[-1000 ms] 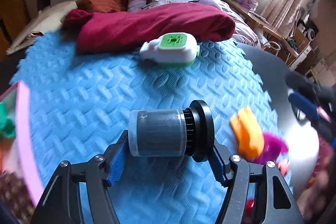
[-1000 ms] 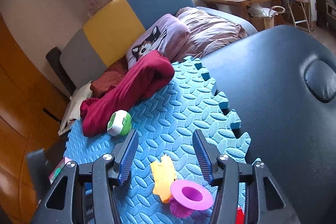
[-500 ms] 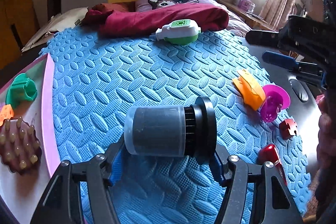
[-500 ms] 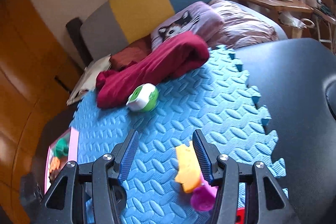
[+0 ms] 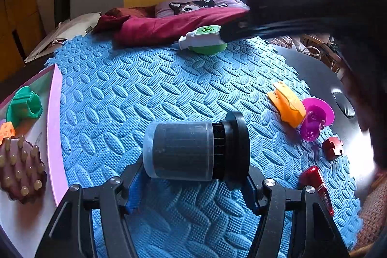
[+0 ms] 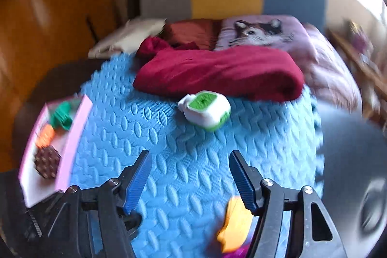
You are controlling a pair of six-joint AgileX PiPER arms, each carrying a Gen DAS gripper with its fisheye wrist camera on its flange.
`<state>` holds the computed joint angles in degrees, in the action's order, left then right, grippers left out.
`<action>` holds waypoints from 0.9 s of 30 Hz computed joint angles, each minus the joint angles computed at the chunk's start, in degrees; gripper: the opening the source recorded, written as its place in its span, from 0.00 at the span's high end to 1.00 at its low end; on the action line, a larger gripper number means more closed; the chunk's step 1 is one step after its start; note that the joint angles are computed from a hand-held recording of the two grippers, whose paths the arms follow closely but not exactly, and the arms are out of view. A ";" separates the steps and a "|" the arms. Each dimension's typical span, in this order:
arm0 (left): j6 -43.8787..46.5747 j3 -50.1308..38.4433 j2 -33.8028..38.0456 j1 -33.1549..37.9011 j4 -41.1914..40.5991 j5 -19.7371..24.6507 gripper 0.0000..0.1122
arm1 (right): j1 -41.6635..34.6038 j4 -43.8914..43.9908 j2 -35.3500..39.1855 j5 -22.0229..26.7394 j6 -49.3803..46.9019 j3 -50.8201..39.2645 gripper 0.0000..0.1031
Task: Organize rigid objects
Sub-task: 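Reach the right tool to the white-and-green plug device and grasp it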
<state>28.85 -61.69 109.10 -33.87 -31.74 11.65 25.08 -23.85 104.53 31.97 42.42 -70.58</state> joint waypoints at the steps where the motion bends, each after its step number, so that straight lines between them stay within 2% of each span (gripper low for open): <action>1: 0.80 0.34 -0.15 -0.04 -0.79 -0.33 0.41 | -0.20 0.65 2.91 3.87 -4.30 -4.59 0.34; 3: 3.08 0.49 -0.29 0.22 -3.09 -0.17 0.41 | -1.03 2.97 6.93 8.47 -11.22 -11.08 0.34; 7: 6.70 0.89 -0.49 0.47 -6.45 -0.29 0.41 | -0.98 1.61 16.65 18.87 -20.56 -25.33 0.32; 11: 10.14 1.18 -0.53 0.61 -9.66 -0.46 0.41 | -0.90 1.83 25.34 26.51 -27.45 -38.22 0.31; 12: 10.41 1.11 -0.48 0.68 -9.95 -0.35 0.41 | -0.90 1.66 27.04 27.56 -28.46 -40.48 0.26; 14: 12.44 1.08 -0.47 0.95 -11.81 0.03 0.41 | -1.22 1.95 31.24 30.85 -29.35 -45.98 0.28; 15: 13.48 1.06 -0.42 1.08 -12.74 0.17 0.41 | -1.48 2.50 31.73 30.82 -29.06 -46.23 0.41; 16: 14.92 1.18 -0.44 1.21 -14.06 0.23 0.41 | -1.91 3.75 30.65 28.83 -28.21 -44.19 0.47; 22: 18.63 1.87 -0.64 1.15 -17.92 -0.51 0.41 | -2.54 7.01 19.86 17.92 -21.33 -26.02 0.48; 27: 19.42 1.99 -0.65 1.17 -18.45 -0.48 0.41 | 0.85 8.44 10.66 12.67 -12.55 -11.61 0.48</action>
<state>48.27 -59.70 108.45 -32.70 -50.19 11.17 25.93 -15.40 115.20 44.64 29.88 -82.20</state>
